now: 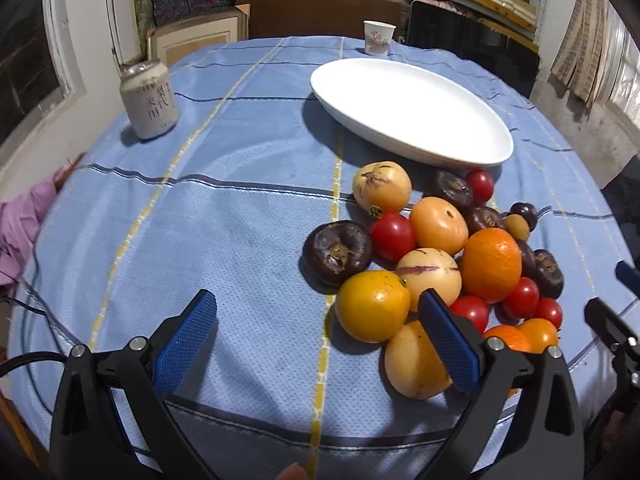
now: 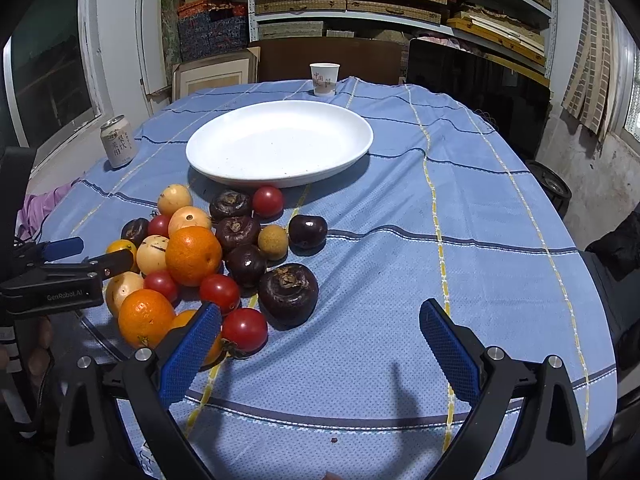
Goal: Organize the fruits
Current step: 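Grasp a yellow orange with the left tool while the right tool grasps a dark purple fruit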
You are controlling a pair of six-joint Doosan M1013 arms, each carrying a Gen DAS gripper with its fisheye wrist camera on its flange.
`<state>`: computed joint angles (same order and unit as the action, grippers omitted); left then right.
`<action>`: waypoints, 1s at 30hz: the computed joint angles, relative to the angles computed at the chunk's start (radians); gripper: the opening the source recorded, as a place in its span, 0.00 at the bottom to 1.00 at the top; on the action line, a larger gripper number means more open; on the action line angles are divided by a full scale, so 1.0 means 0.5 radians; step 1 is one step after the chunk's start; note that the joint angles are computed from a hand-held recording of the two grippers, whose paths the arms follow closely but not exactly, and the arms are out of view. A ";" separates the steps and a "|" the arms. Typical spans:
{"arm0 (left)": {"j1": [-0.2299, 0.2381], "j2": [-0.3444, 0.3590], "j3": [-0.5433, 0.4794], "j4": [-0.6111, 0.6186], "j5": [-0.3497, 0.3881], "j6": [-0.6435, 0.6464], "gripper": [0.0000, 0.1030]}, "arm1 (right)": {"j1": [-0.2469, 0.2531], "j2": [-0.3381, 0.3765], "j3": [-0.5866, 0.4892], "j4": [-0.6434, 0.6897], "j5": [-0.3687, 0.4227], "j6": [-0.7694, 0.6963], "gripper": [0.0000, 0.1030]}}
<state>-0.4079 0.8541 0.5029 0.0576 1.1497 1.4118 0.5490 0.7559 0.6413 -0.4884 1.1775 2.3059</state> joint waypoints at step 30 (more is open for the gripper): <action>0.056 -0.195 0.376 -0.409 -0.451 0.199 0.35 | -0.016 -0.058 0.101 -0.039 -0.032 0.104 0.97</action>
